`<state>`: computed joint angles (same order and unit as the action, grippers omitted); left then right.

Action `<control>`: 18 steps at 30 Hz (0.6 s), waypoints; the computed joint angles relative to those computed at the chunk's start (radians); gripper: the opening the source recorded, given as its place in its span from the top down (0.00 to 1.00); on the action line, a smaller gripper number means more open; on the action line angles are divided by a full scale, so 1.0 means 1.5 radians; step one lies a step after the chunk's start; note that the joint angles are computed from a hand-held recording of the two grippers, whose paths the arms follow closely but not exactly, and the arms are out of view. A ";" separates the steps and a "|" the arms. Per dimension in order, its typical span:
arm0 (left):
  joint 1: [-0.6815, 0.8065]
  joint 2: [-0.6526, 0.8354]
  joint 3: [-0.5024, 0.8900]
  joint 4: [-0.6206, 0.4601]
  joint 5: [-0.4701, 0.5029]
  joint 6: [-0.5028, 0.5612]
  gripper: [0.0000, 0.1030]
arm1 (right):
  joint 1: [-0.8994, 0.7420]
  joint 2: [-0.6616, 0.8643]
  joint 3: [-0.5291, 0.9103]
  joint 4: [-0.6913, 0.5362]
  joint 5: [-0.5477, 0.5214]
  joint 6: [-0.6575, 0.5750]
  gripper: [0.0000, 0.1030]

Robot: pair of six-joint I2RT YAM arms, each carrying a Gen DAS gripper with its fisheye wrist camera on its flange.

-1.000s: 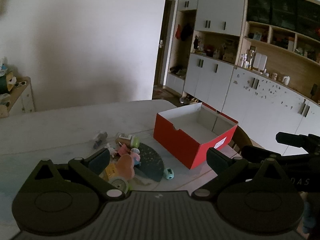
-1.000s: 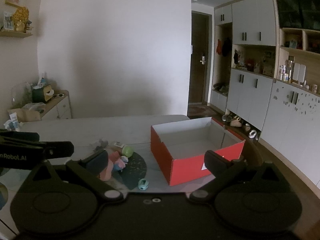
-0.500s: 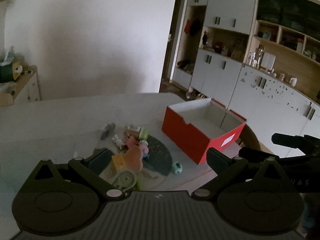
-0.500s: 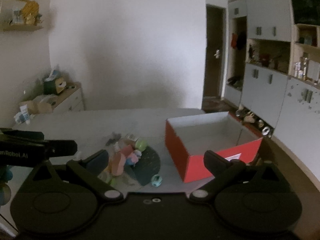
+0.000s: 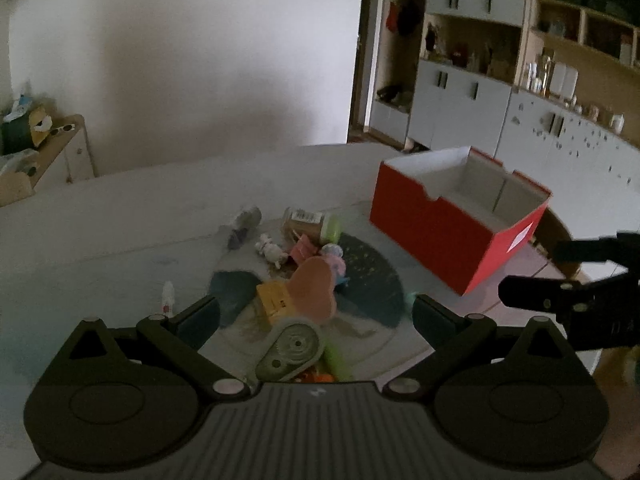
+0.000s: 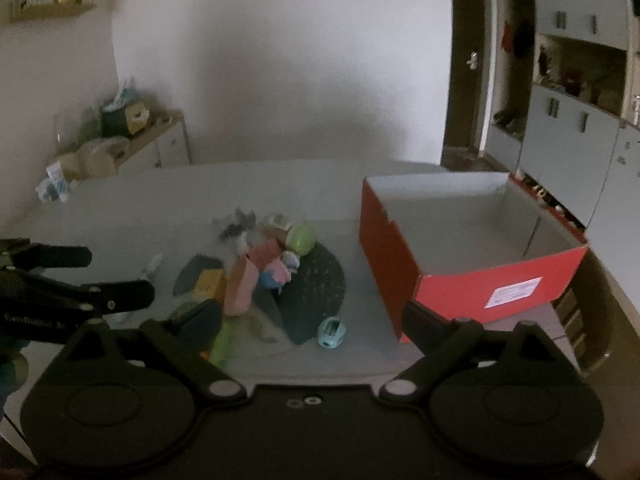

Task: Organize rigid objects
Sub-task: 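Move both grippers toward the cluttered items on the table, then grasp the teal pencil sharpener with the right gripper while the left grasps the white correction tape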

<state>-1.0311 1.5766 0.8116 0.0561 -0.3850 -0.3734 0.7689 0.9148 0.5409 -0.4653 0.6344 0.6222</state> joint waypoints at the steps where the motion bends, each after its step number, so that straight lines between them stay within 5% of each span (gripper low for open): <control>1: 0.005 0.016 0.003 0.009 0.006 0.007 0.00 | -0.016 0.006 -0.005 0.012 -0.016 -0.015 0.08; 10: 0.052 0.140 0.028 0.027 0.031 0.038 0.01 | -0.164 0.112 -0.036 0.140 -0.174 -0.137 0.19; 18: 0.056 0.204 0.065 0.029 0.014 0.066 0.08 | -0.219 0.218 -0.036 0.220 -0.232 -0.188 0.24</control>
